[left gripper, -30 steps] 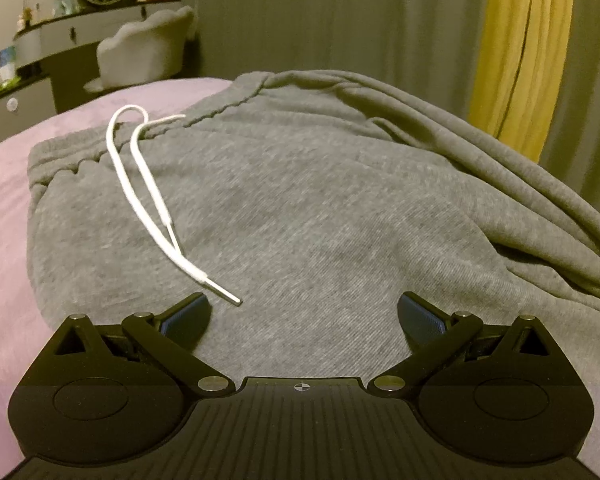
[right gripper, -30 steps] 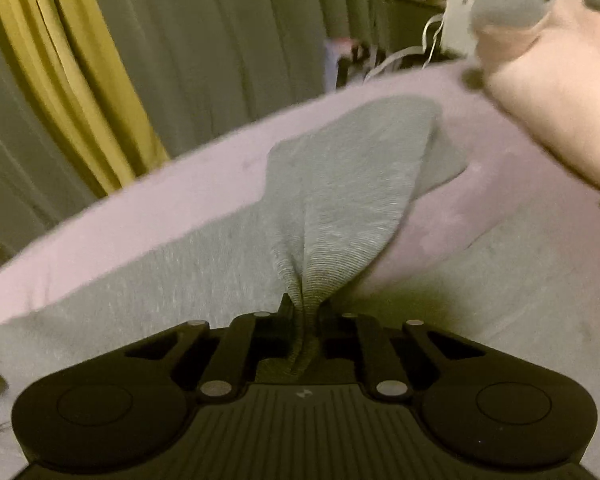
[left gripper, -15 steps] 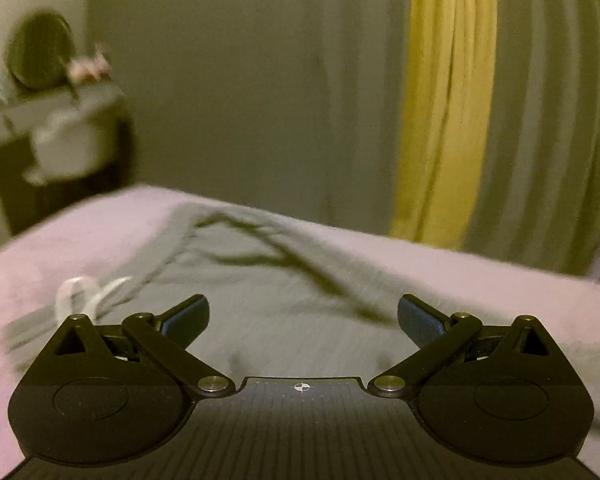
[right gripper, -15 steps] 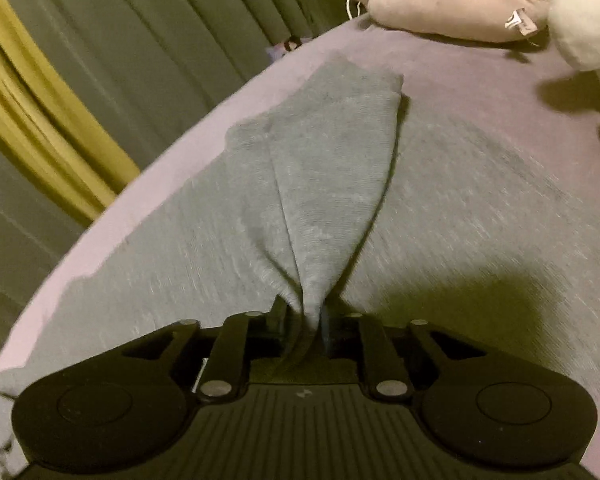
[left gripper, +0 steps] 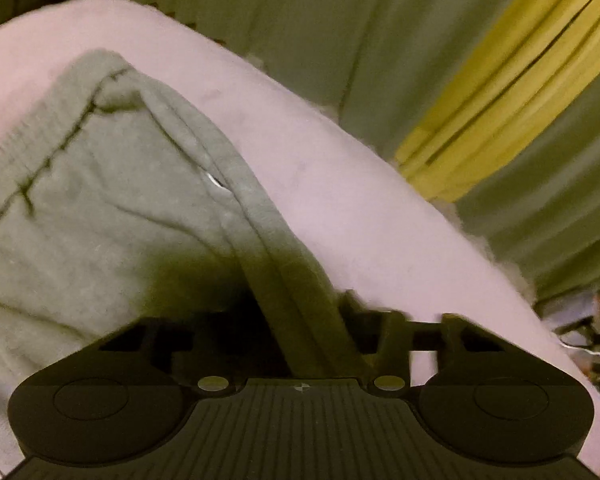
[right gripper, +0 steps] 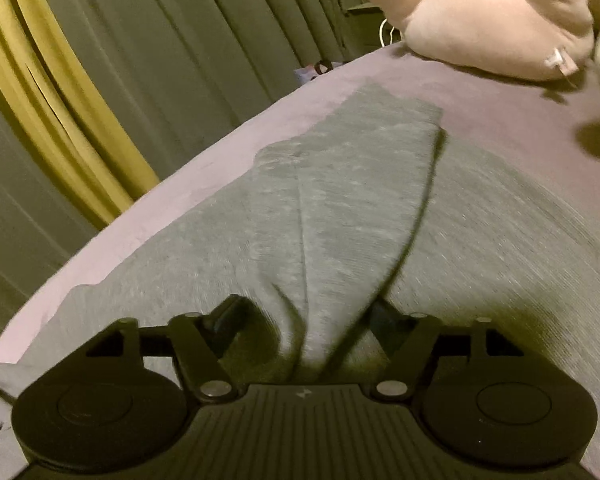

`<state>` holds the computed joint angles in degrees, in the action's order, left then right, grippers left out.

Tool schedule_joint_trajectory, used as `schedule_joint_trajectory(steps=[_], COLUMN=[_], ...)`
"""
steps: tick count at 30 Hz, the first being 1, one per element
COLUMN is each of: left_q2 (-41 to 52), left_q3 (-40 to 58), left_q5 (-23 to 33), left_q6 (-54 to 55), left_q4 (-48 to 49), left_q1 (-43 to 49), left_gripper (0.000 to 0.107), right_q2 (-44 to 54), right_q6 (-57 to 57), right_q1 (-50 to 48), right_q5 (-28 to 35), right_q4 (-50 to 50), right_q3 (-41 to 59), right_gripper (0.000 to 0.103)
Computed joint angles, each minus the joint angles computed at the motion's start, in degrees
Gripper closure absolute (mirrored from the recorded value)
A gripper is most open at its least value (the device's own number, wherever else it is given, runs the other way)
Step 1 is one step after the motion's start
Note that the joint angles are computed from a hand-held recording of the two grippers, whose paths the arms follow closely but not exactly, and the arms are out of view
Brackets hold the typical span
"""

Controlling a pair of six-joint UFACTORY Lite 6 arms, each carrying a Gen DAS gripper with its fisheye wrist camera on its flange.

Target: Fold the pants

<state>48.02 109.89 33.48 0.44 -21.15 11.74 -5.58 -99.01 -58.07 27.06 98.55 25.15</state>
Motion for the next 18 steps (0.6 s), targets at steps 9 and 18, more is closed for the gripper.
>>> schedule_joint_trajectory(steps=[9, 18], left_q2=[-25.2, -59.8], left_q3=[-21.5, -64.5], left_q5=[-3.6, 30.4], left_q6=[37.4, 76.9], left_q4=[-36.1, -58.3], left_q1=[10.1, 48.5], left_gripper=[0.095, 0.091], right_q2=[7.4, 2.1], right_q6=[32.7, 35.4], right_q1=[0.1, -39.0], right_q5=[4.7, 52.5], right_q4=[-21.8, -22.3], right_q3=[18.4, 21.1], right_gripper=[0.091, 0.092])
